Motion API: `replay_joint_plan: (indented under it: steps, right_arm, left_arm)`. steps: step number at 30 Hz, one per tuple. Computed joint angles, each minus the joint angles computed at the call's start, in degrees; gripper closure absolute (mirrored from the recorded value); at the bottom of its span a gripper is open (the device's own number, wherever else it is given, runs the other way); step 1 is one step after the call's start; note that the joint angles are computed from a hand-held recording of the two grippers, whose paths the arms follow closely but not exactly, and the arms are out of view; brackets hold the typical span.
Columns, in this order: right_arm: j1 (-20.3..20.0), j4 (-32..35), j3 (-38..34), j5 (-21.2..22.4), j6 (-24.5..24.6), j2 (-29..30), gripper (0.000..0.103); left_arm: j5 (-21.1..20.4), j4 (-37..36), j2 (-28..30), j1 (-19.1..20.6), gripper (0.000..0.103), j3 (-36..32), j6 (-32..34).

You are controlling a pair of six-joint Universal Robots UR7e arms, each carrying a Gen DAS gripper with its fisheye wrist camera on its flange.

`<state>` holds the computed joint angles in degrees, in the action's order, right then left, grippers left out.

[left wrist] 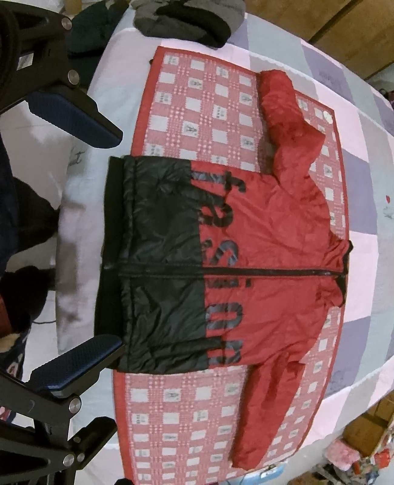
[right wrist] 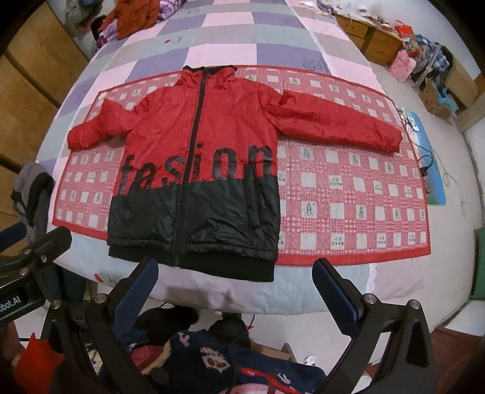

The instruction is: Fold large clothes

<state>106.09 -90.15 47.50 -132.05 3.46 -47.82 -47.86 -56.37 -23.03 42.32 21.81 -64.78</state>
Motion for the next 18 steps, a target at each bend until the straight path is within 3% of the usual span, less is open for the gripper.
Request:
replay_joint_plan:
  steps: [18]
  right_arm:
    - [3.6,-2.6,4.4,-2.4,8.5,-0.5,0.0]
  left_arm:
    - [1.4,-7.7,-8.7,1.0,0.001,11.8,7.7]
